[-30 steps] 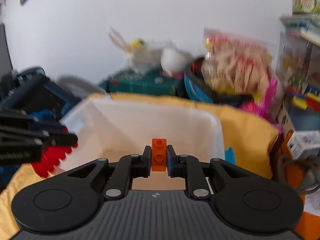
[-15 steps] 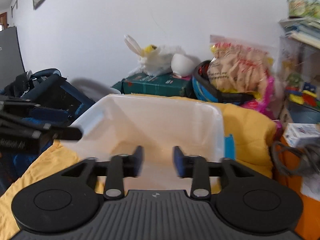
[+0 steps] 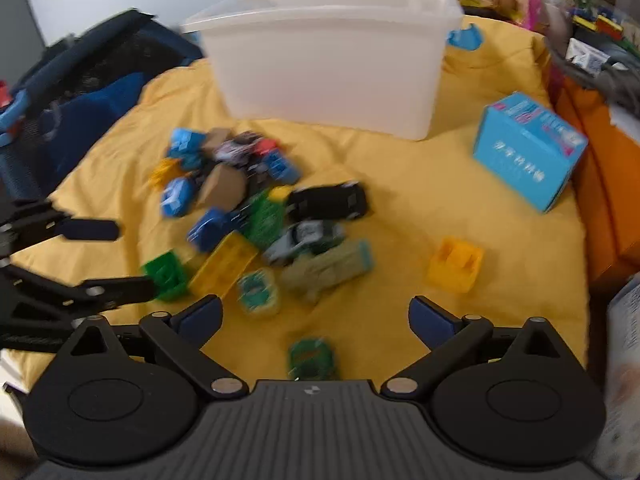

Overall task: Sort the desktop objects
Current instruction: 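Bring both open grippers back to the toy pile, then grasp the square green brick with the left gripper while the right grasps a small green brick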

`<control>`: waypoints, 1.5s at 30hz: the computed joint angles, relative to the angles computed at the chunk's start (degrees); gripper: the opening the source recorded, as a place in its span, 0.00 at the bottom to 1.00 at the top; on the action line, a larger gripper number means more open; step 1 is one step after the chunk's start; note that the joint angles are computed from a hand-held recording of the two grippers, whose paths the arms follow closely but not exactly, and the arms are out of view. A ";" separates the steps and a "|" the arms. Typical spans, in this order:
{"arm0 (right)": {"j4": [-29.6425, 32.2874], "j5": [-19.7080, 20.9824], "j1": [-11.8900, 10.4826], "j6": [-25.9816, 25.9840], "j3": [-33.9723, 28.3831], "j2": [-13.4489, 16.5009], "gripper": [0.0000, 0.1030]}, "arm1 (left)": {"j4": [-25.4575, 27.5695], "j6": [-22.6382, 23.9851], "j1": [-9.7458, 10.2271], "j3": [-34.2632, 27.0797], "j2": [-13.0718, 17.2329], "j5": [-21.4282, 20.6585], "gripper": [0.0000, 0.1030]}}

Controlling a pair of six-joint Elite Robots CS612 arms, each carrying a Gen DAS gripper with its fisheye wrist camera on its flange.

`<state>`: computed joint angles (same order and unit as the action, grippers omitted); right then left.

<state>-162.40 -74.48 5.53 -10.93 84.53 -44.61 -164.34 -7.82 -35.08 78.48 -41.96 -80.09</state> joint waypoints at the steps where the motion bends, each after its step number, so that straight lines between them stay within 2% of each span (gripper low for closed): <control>1: 0.37 -0.32 0.16 0.20 0.14 -0.06 0.79 | 0.27 2.00 -0.27 -0.02 -0.03 0.80 0.67; 2: 0.73 -0.96 0.32 0.08 0.50 -0.29 0.66 | 0.48 4.13 -0.72 -0.06 -0.09 2.05 0.64; 4: -0.09 -0.06 0.26 -0.63 1.04 -0.45 0.57 | -1.16 9.89 -1.84 0.40 0.13 6.16 0.60; 6: -2.39 2.22 -0.15 -0.20 2.22 -0.89 0.56 | -3.84 15.41 -2.68 1.12 0.28 8.22 0.56; 11: -6.49 -2.26 0.58 -1.55 3.62 -1.45 0.56 | -5.60 26.94 -3.38 1.39 0.96 6.42 0.46; 13: -6.87 -3.09 0.55 -0.14 3.79 -1.50 0.55 | -3.85 28.35 -2.98 0.05 2.02 6.07 0.40; 14: -7.00 -3.65 0.56 0.33 3.93 -1.54 0.55 | -2.54 27.38 -2.76 -0.80 2.56 6.97 0.40; 15: -7.23 -4.42 0.63 0.67 4.06 -1.59 0.55 | -2.49 25.89 -2.42 -1.19 2.75 6.68 0.40; 16: -7.72 -5.01 0.66 0.86 4.27 -1.64 0.55 | -1.25 22.89 -1.70 -1.79 2.72 4.59 0.38; 17: -8.28 -5.39 0.68 0.93 4.48 -1.65 0.54 | 0.91 18.62 -0.94 -2.56 2.62 2.76 0.29; 18: -8.86 -5.59 0.69 1.01 4.76 -1.72 0.53 | 2.72 14.96 -0.26 -3.13 2.49 1.11 0.27; 19: -9.31 -5.65 0.69 1.01 4.88 -1.67 0.53 | 3.80 10.51 0.63 -3.46 2.28 -2.49 0.27; 21: -9.60 -5.97 0.78 0.97 5.00 -1.66 0.50 | 4.66 -1.48 3.32 -3.81 1.99 -14.49 0.27; 24: -9.84 -5.73 0.94 0.87 4.90 -1.53 0.49 | 0.59 -19.48 6.74 -3.54 3.08 -32.49 0.27; 25: -9.94 -5.46 0.98 0.79 4.83 -1.47 0.49 | -1.18 -24.64 7.29 -3.27 3.68 -36.38 0.27; 26: -9.82 -5.20 1.06 0.63 4.69 -1.38 0.49 | -2.13 -27.42 7.58 -2.64 3.88 -37.88 0.27; 27: -9.60 -4.95 1.15 0.49 4.45 -1.23 0.49 | -1.47 -27.80 7.38 -1.97 3.65 -36.98 0.27; 28: -9.47 -4.64 1.24 0.31 4.28 -1.11 0.49 | -0.03 -26.08 6.94 -1.18 3.00 -34.14 0.27; 30: -9.26 -4.25 1.46 -0.49 3.96 -0.95 0.49 | -1.08 -26.34 6.62 0.21 2.16 -31.97 0.27; 32: -9.77 -4.16 1.70 -1.43 3.90 -0.84 0.50 | -1.19 -23.33 5.72 1.62 0.86 -26.77 0.40; 34: -9.15 -3.74 1.83 -2.03 3.56 -0.68 0.50 | -0.63 -18.85 4.41 2.78 -0.49 -19.50 0.45; 36: -8.23 -3.13 1.89 -2.32 3.05 -0.48 0.50 | -0.54 -15.75 3.91 2.80 -0.89 -15.65 0.45; 40: -7.45 -3.38 2.05 -0.92 0.82 0.67 0.50 | -2.18 -10.87 2.94 3.37 -1.49 -11.27 0.45; 42: -6.85 -1.23 1.63 1.80 -0.97 1.60 0.50 | -3.13 -8.80 2.30 4.03 -1.90 -9.14 0.45; 45: -6.59 1.39 1.05 7.87 -4.18 3.52 0.46 | -3.71 -7.69 1.95 4.81 -2.37 -8.67 0.45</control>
